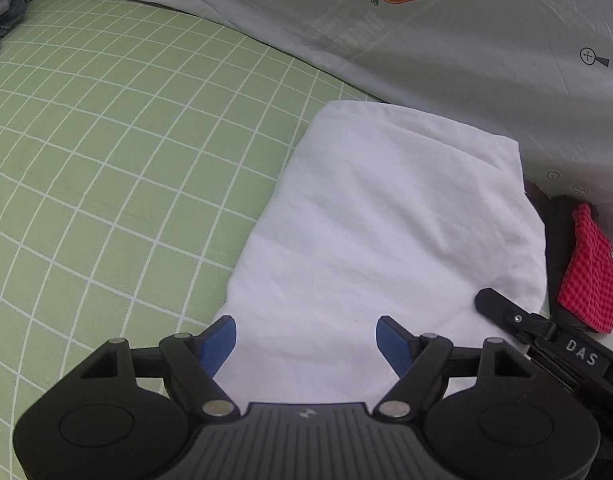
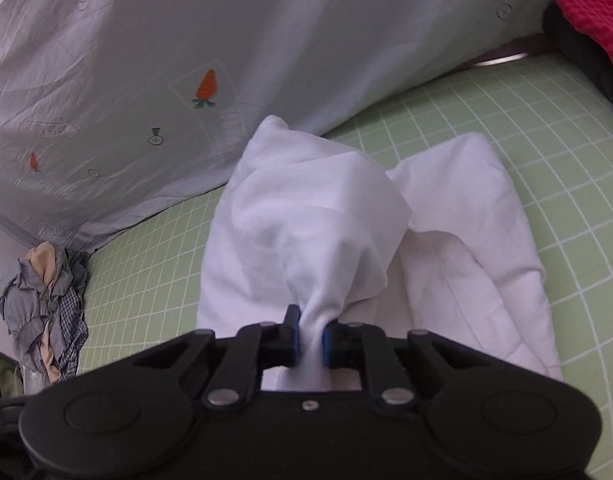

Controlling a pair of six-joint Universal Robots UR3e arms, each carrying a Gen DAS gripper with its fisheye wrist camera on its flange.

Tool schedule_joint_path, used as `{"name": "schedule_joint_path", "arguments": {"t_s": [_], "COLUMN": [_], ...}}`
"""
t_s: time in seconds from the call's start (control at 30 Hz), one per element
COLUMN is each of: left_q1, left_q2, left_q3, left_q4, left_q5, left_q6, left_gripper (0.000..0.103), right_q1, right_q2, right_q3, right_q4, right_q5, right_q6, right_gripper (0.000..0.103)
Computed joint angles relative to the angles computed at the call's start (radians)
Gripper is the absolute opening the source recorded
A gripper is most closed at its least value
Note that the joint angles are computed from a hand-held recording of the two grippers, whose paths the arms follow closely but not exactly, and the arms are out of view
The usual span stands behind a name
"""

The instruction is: Fold clothes

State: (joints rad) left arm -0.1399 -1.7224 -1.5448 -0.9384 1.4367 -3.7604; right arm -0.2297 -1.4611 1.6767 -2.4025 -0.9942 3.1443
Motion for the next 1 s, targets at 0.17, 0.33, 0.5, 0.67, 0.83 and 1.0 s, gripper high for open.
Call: {"name": "schedule_joint_path", "arguments": {"t_s": [0.17,0.33,0.5,0.67,0.83,1.0], "left_q1": [-0.006,-0.025,-0.05,-0.094,-0.145,-0.196], "left_q2": [-0.012,-0.041,-0.069,-0.112,-0.182,-0.247], "left_q3": [0.02,0.072,0.102,0.162,0.266,0.389], "left_q4": [0.017,0.005,0.019,-0.001,-0.053,-0.123], "left_q5": [0.02,0.058,0.066,0.077,0.101,0.124], "left_q6": [-0.006,0.016,0.053,0.098,0.155,0.171], "left_gripper": [0.078,0.078,0.079,0.082,0.082,0.082], "right_q1": [-0.096,-0.178,-0.105,-0.125,-0.204,-0.353], "right_q2": [-0.081,-0.087,-0.038,-0.044,-0.129,-0.29], "right_q3": [-0.01,-0.034,-0.044,0.064,0.147,0.272], "right_q4": [0.092,0.151,0.186,0.117,0.122,0.154], "right_q5": [0.18,0.213,0.129,0.174,0.137,0.14], "right_q6": [0.0,-0.044,-0.086,0.018,0.063,0.087], "right_gripper": [0.007,0.007,0.02,0.061,0.076,0.085]}}
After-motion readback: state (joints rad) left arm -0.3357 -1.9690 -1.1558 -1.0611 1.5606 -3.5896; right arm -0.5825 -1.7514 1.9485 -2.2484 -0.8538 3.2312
